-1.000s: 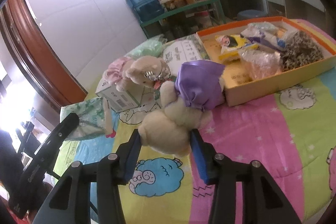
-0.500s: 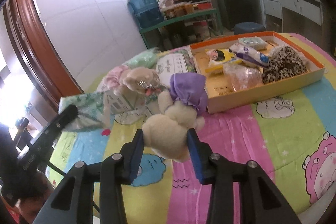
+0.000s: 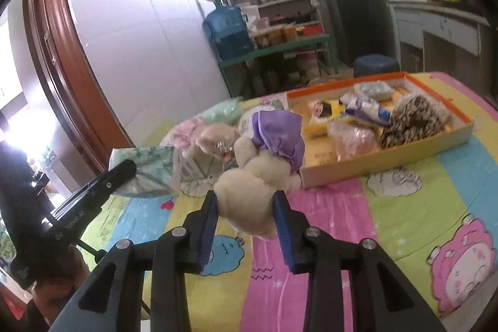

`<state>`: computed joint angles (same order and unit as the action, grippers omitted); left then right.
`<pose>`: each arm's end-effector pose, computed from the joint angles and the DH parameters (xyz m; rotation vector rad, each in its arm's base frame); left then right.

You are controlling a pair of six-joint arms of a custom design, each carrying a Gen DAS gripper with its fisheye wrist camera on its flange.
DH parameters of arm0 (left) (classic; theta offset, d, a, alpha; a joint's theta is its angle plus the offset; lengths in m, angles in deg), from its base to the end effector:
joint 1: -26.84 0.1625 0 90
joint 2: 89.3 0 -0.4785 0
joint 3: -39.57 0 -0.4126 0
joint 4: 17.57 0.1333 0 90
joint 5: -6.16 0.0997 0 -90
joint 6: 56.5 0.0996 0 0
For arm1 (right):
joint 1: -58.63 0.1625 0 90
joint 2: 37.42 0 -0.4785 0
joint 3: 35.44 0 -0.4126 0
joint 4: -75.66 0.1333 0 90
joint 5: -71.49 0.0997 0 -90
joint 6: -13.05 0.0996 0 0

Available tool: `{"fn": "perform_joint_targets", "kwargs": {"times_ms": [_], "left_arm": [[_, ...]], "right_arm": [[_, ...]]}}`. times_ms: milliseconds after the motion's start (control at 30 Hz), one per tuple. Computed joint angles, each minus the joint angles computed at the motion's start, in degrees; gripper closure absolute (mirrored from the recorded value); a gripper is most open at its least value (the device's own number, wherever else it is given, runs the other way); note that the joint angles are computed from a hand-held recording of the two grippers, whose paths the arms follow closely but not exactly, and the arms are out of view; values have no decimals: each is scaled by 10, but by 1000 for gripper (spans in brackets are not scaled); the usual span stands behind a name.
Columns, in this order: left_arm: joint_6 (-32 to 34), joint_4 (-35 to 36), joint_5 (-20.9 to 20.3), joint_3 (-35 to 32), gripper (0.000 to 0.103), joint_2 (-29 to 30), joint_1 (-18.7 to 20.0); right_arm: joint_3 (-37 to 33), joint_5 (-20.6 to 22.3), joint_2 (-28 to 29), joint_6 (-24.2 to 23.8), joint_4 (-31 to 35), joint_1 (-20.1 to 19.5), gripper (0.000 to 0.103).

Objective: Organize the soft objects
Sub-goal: 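Carry the wipe pack in the left tool while the right tool carries the purple-hat bear to the tray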

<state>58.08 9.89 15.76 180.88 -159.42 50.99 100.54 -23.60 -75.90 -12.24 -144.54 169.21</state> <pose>-0.0829 -0.2909 0.2205 0.1356 2.0033 -1.4800 0.2776 -0.3852 0.0216 1.0998 -2.6966 0.8483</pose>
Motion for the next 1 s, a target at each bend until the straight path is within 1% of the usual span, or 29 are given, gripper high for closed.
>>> {"fn": "perform_joint_targets", "kwargs": {"times_ms": [133, 200, 233, 333, 400, 467, 500, 533, 633, 767, 867, 1000], "left_arm": [[96, -46, 1, -19, 81, -21, 4], [159, -76, 5, -32, 81, -34, 9], [207, -99, 8, -41, 81, -44, 14], [321, -162, 19, -63, 81, -65, 29], [380, -195, 30, -74, 81, -75, 38], [456, -238, 43, -90, 81, -82, 51], [475, -249, 47, -94, 81, -83, 54], [514, -273, 58, -105, 81, -84, 63], [573, -311, 83, -128, 81, -78, 83], [629, -347, 108, -157, 81, -60, 106], [666, -372, 122, -179, 81, -43, 122], [697, -392, 142, -211, 81, -18, 144]], "right_arm": [[1, -5, -10, -3, -7, 2, 67], [-2, -9, -16, -5, -6, 3, 67], [-4, -12, -18, -7, -7, 3, 67], [-9, -16, -26, -15, -6, -1, 67], [-12, -17, -33, -20, -6, -6, 67], [-14, -17, -39, -26, -5, -13, 67], [-15, -19, -42, -30, -7, -15, 67], [-17, -20, -46, -33, -6, -18, 67], [-24, -22, -56, -41, -1, -28, 67], [-34, -19, -72, -52, 10, -44, 67], [-42, -15, -82, -62, 18, -56, 67], [-58, -8, -95, -73, 37, -72, 67]]}}
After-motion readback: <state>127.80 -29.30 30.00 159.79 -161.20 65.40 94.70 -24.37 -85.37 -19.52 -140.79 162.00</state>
